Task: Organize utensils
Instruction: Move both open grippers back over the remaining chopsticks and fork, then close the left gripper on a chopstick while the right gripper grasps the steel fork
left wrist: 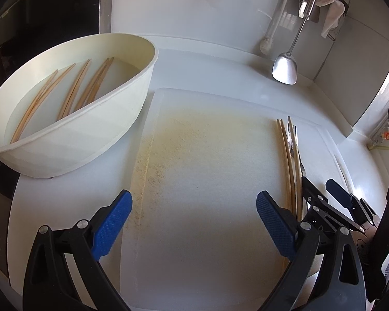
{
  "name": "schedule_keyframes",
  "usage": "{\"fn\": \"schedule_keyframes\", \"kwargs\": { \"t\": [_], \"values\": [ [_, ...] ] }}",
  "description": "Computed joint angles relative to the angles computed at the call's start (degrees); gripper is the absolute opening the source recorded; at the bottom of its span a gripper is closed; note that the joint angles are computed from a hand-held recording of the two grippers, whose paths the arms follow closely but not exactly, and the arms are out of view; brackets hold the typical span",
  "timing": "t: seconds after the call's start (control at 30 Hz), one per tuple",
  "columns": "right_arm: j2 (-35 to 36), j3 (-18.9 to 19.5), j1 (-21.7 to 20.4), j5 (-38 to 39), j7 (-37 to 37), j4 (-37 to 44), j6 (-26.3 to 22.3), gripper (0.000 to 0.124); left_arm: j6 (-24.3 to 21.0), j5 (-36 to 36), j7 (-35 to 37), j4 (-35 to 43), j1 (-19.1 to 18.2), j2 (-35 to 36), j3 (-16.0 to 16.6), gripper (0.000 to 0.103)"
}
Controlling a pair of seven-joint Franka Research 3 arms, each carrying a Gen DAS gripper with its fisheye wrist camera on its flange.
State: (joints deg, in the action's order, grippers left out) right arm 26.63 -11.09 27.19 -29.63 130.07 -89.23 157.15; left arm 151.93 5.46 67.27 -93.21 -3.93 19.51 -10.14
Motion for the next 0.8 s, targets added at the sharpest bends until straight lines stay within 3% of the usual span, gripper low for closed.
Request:
{"fn": "schedule_keyframes", "kwargs": {
  "t": [0.13,0.23,0.37,0.8],
  "values": [
    [1.03,-0.03,-0.17,-0.32,-1.53,1.59,-0.42,0.063,-0.73,-0.47,0.76,1.53,0.05,1.00,-0.42,0.095],
    [0.84,0.17,-0.57,0.53,-2.54,1.17,0.48,0.048,-1.80,-0.63,2.19,3.81,-0.19,2.55,-0.86,0.095],
    [0.22,0.07,-0.76,1.04,-3.42,-0.08,2.02,0.040,-2.79,-1.39,4.37,6.95,-0.43,4.85,-1.63,0.095],
    [-1.58,-1.81,-0.75,-0.75,-0.65,-2.54,2.33,0.040,-6.04,-0.89,7.89,14.46,-2.70,10.16,-1.61,0.095]
  ]
}}
